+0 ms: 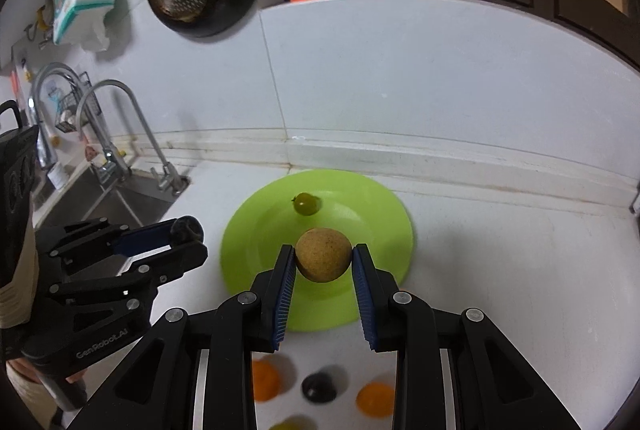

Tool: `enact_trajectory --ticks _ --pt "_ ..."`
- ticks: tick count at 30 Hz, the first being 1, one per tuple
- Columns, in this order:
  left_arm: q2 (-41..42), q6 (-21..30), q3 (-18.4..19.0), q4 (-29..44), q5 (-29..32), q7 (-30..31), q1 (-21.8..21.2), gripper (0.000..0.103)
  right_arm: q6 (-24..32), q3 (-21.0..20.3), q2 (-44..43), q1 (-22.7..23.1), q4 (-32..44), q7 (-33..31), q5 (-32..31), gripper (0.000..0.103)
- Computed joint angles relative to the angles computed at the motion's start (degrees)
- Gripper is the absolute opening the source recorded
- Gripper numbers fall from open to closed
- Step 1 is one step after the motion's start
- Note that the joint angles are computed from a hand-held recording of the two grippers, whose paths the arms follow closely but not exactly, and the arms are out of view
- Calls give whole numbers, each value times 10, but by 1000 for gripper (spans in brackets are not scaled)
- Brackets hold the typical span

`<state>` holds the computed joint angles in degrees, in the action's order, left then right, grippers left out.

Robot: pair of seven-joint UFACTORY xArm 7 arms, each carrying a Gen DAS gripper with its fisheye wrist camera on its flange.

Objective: Organize fruits
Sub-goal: 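Carry the plum and tan fruit onto the green plate and release both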

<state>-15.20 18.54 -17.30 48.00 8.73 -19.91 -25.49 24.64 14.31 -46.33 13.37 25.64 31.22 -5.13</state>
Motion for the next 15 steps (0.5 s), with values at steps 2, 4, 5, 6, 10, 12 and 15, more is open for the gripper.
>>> enact_trajectory --ticks 2,4,5,6,10,12,15 --pt "23 3 3 14 0 0 3 29 -7 -9 32 -4 12 -11 -2 30" --pt "44 2 12 25 -11 12 -1 29 -13 -19 62 -4 23 -23 0 30" --pt "57 4 12 32 -7 8 3 29 -15 -18 77 -10 29 -24 -2 30" --pt "64 5 14 36 -7 9 2 29 -18 -18 85 -13 31 -25 -4 30" --pt "95 8 23 51 -10 17 0 29 -28 -17 129 -25 44 -36 -18 30" --pt "108 11 27 58 -16 25 -3 29 -31 -16 149 -31 51 -37 -24 30" --pt "124 18 30 68 -20 32 -7 29 -35 -20 169 -32 57 -42 -28 30"
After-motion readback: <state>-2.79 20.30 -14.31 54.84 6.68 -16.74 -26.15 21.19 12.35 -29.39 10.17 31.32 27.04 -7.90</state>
